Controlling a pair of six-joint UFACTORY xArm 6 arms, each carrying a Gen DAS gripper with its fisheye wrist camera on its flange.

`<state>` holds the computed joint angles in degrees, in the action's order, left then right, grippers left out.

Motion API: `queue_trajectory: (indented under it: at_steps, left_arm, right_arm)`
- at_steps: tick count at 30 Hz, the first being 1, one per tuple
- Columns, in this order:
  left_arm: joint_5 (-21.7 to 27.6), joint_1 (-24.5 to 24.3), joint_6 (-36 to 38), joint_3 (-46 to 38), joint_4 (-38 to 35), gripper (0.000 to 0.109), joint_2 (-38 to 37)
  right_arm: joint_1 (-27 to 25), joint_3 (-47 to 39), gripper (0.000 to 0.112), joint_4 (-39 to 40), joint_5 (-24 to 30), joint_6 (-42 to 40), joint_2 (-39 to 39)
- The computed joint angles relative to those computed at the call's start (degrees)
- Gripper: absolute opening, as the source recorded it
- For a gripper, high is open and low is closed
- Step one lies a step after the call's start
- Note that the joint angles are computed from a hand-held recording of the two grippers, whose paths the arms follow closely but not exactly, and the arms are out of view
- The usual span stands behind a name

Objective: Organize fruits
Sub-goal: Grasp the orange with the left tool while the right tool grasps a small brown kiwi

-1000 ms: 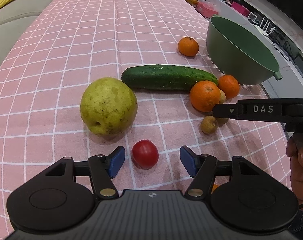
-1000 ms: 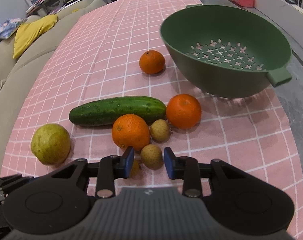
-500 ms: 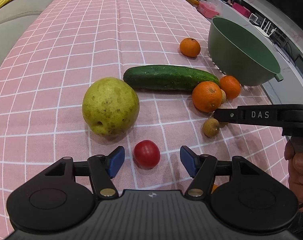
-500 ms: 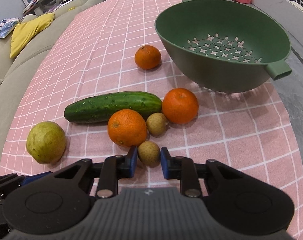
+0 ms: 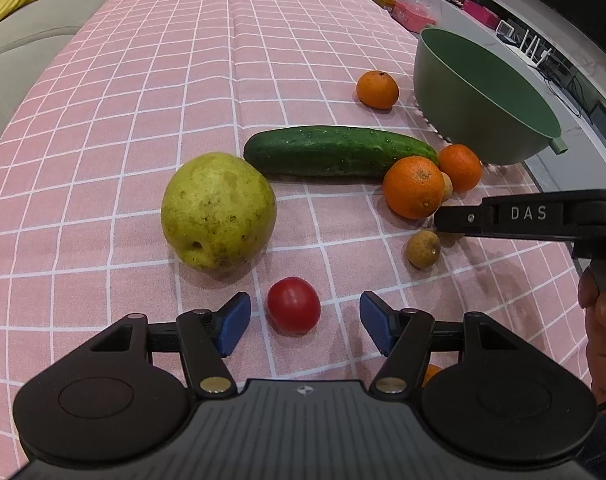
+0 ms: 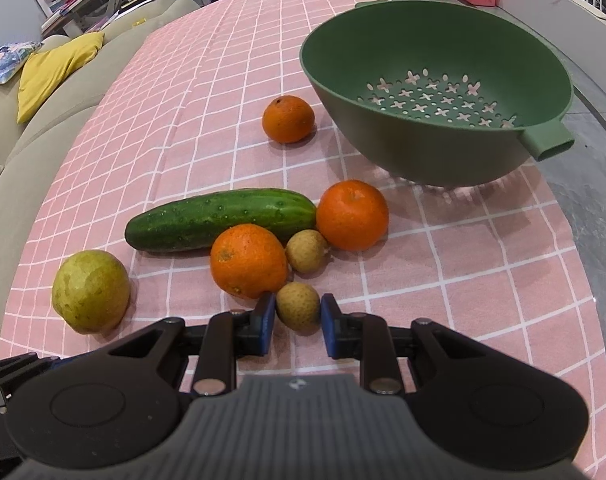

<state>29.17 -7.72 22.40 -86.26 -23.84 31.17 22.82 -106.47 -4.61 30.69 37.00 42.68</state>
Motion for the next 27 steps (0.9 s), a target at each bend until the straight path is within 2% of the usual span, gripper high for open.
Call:
queue_trajectory:
  at_steps: [3, 7, 13, 18, 21, 25, 27]
  left_arm:
    - [2.7, 0.5, 0.3, 0.8, -1.4, 0.074, -1.9]
    - [5.5, 1.3, 7.4, 5.5, -9.4, 0.075, -7.0]
    - [5.5, 0.2, 13.9, 10.3, -14.3, 0.076, -10.9]
    - [6.5, -1.9, 16.9, 10.9, -12.8, 0.076, -10.6]
    - [4.7, -3.1, 16.1, 11.5, -10.1, 0.076, -9.9]
    - [1.7, -3.9, 12.9, 11.8, -6.0, 0.062, -8.9]
    - [1.5, -3.8, 12.6, 11.3, -6.2, 0.061, -8.3]
  right_arm:
    - [-0.1, 0.8, 0.021, 0.0, -0.4, -0.2, -0.6]
    - [-0.4, 1.9, 0.021, 0.7, -0.8, -0.8, -1.4]
    - [-0.7, 4.5, 0.021, 1.0, -2.6, -1.5, -3.5]
    - [-1.1, 9.1, 0.021, 0.3, -4.6, -1.3, -6.8]
    - [-1.6, 11.8, 0.021, 0.1, -5.7, -0.8, -8.7]
    - [-2.2, 15.0, 0.021, 0.6, -7.2, -1.1, -11.1]
    - [-2.5, 16.3, 0.021, 1.1, -7.9, -1.4, -12.1]
